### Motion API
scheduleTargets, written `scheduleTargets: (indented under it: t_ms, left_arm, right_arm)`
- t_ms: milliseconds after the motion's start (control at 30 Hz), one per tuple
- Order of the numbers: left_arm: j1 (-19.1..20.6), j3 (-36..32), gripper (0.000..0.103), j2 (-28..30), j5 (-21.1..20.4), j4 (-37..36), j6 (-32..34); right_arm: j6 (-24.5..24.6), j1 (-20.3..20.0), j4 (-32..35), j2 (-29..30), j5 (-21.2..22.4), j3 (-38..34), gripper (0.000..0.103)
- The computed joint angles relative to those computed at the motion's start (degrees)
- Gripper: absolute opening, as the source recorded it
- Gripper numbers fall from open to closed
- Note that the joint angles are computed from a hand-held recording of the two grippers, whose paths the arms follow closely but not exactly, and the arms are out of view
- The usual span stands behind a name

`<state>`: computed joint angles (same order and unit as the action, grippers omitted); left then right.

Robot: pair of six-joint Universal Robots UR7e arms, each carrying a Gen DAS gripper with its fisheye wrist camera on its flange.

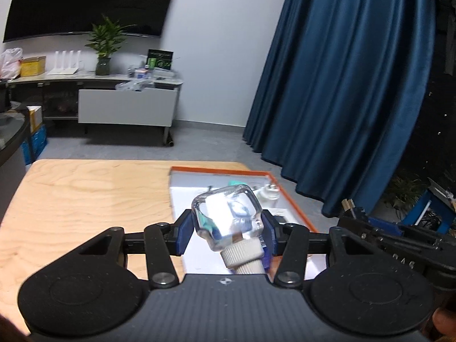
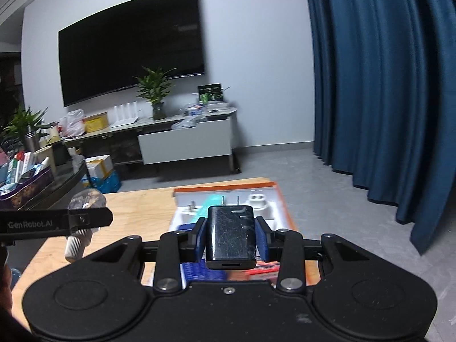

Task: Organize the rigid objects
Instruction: 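Carry the glass bottle toward the white box while the right tool carries the black charger, then lower the glass bottle into the white box while the right tool lowers the black charger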

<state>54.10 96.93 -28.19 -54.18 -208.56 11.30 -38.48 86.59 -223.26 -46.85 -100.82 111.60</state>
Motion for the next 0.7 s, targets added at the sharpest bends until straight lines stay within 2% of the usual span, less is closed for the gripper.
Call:
scheduleTargets:
  t_ms: [433, 700]
  left_arm:
    - [-0.2, 0.6, 0.05, 1.1, 0.4, 0.4, -1.5]
    - [-0.9, 1.2, 0.05, 1.5, 0.4, 0.1, -1.7]
  right_arm:
    - [0.3, -2.2, 0.0, -1.8, 2.1, 1.9, 0.044]
    - [0.2, -2.1, 1.0, -1.9, 1.8, 1.2, 0.044]
